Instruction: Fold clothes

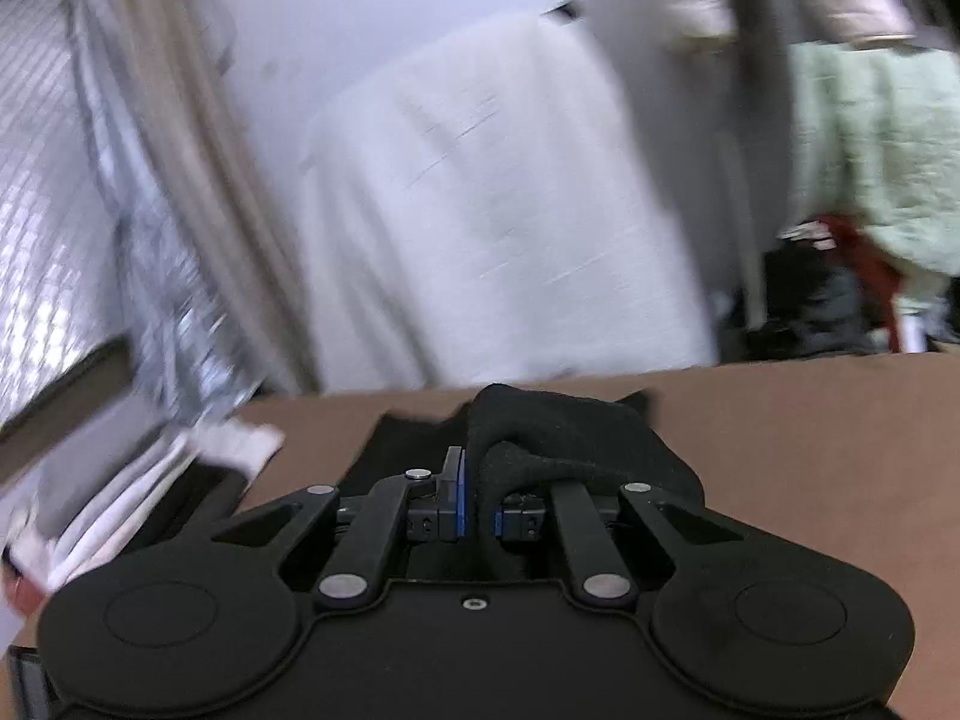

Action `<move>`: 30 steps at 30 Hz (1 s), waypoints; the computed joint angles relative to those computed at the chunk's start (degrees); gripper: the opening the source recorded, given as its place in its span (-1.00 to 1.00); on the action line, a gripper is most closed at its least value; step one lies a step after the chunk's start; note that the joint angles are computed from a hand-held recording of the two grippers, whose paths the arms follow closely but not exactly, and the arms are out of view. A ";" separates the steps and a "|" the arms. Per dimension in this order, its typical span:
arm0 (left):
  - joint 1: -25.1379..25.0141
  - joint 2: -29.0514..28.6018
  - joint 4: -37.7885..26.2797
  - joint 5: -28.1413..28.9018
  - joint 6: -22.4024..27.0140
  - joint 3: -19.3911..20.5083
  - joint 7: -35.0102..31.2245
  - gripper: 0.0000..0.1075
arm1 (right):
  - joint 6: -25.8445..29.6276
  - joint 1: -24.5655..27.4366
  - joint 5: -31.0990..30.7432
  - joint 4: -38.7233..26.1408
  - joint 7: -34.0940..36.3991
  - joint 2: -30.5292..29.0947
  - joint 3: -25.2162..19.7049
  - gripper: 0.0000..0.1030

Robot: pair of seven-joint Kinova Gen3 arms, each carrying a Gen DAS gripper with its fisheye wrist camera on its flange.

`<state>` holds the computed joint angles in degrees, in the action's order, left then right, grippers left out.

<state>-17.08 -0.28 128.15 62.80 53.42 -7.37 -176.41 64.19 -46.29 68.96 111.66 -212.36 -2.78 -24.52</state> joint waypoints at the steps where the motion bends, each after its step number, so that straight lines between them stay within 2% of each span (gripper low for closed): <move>1: -1.63 -0.63 0.35 0.82 -1.00 0.35 -1.06 0.25 | -1.86 0.38 0.70 -1.50 -0.44 1.85 0.06 -0.78; 4: -4.52 1.71 -0.75 6.40 1.60 -0.64 -0.43 0.27 | -8.47 0.52 3.34 -4.86 -3.79 6.57 1.12 -0.70; 6: -6.15 3.01 -0.60 10.73 3.63 -1.76 -3.02 0.27 | -13.13 2.09 4.48 -7.35 -3.78 9.73 0.26 -0.52; 7: -5.39 3.39 -0.42 12.10 3.24 -2.84 -3.71 0.27 | -15.46 4.39 4.42 -8.79 -2.43 11.30 -1.76 -0.35; 8: -5.07 3.63 -0.15 12.79 1.95 -2.87 -3.49 0.27 | -17.79 7.03 3.56 -10.42 -0.15 12.93 -4.08 -0.07; 9: -5.20 4.05 -0.23 12.64 1.14 -2.61 -2.58 0.27 | -20.12 9.69 1.96 -11.61 2.18 14.30 -6.48 0.08; 10: -4.80 4.79 -0.66 12.11 1.19 -3.13 -1.30 0.27 | -22.45 12.34 -0.21 -12.54 4.51 15.65 -8.82 0.22; 11: -3.36 5.72 -1.48 11.28 1.82 -4.50 0.53 0.27 | -24.78 15.00 -2.54 -12.91 6.84 16.45 -10.90 0.22; 13: -2.47 7.75 -3.35 9.66 4.48 -5.47 3.04 0.27 | -29.44 20.30 -7.20 -11.15 11.50 15.49 -13.90 0.23; 15: -3.24 8.30 -3.98 8.96 5.19 -4.05 3.51 0.27 | -34.10 24.58 -11.86 -7.54 16.15 12.71 -15.30 0.29; 17: -2.55 8.30 -4.35 8.51 4.41 -2.56 3.22 0.29 | -38.75 25.18 -16.51 -2.23 20.12 7.46 -12.73 0.42; 20: -0.66 7.07 -2.90 7.67 2.95 -2.51 0.38 0.30 | -44.07 22.22 -23.16 5.72 24.76 -0.50 -6.63 0.60; 22: 1.11 5.99 -1.41 7.78 1.83 -3.50 -2.16 0.30 | -45.40 22.82 -26.14 10.78 24.04 -5.81 -6.62 0.60; 24: 0.43 5.48 -0.26 8.82 2.35 -2.90 -4.79 0.30 | -45.40 25.67 -27.11 14.46 21.70 -9.99 -9.39 0.60; 28: -1.17 4.12 2.41 11.51 3.99 -2.04 -9.76 0.33 | -37.04 25.54 -29.40 17.48 15.67 -14.71 -14.05 0.62; 30: -1.32 3.60 3.67 13.20 4.48 -2.03 -12.21 0.41 | -32.39 27.08 -31.60 17.39 14.47 -16.27 -18.80 0.62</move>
<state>-18.40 3.33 131.82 76.00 57.91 -9.39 -188.62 31.81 -19.21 37.37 129.05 -197.89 -19.06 -43.31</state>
